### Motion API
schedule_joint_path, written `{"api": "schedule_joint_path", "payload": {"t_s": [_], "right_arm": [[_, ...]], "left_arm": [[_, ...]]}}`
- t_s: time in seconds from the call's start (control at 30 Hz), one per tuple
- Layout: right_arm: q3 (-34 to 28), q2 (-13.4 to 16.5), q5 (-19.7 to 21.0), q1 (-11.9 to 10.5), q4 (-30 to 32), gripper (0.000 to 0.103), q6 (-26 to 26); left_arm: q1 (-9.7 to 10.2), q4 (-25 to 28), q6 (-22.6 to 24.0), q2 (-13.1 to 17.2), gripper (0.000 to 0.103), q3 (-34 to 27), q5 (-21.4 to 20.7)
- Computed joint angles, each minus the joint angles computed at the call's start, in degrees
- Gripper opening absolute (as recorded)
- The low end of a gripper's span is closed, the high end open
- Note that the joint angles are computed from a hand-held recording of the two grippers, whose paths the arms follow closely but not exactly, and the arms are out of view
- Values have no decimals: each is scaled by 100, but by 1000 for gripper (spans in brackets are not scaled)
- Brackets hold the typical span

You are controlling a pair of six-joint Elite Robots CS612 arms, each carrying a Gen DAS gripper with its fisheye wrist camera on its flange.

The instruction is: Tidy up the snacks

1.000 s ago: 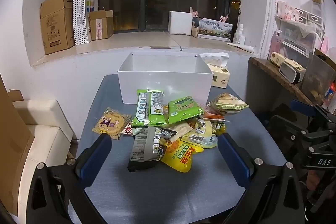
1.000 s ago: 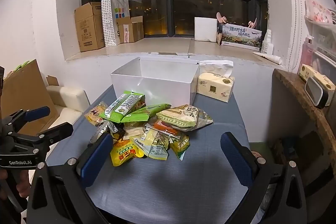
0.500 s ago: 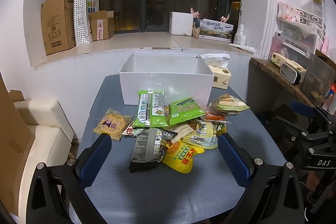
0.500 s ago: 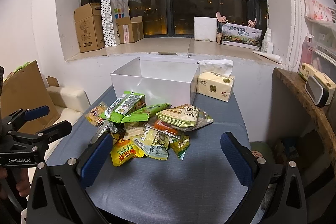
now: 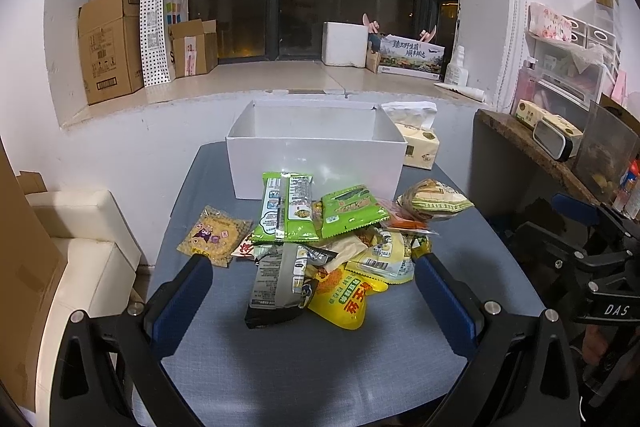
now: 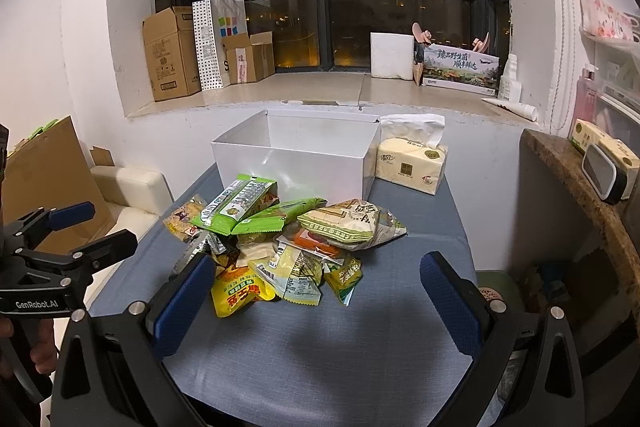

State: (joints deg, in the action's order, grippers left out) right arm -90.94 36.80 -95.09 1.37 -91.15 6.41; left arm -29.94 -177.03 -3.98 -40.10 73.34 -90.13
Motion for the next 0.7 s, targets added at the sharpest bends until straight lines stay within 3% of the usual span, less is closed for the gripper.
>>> {"api": "schedule_joint_path", "payload": {"t_s": [0.7], "right_arm": [[3,21,60,-9,-6,103,40]], "left_arm": [[11,-1,-62,6,103,1,-6]]}}
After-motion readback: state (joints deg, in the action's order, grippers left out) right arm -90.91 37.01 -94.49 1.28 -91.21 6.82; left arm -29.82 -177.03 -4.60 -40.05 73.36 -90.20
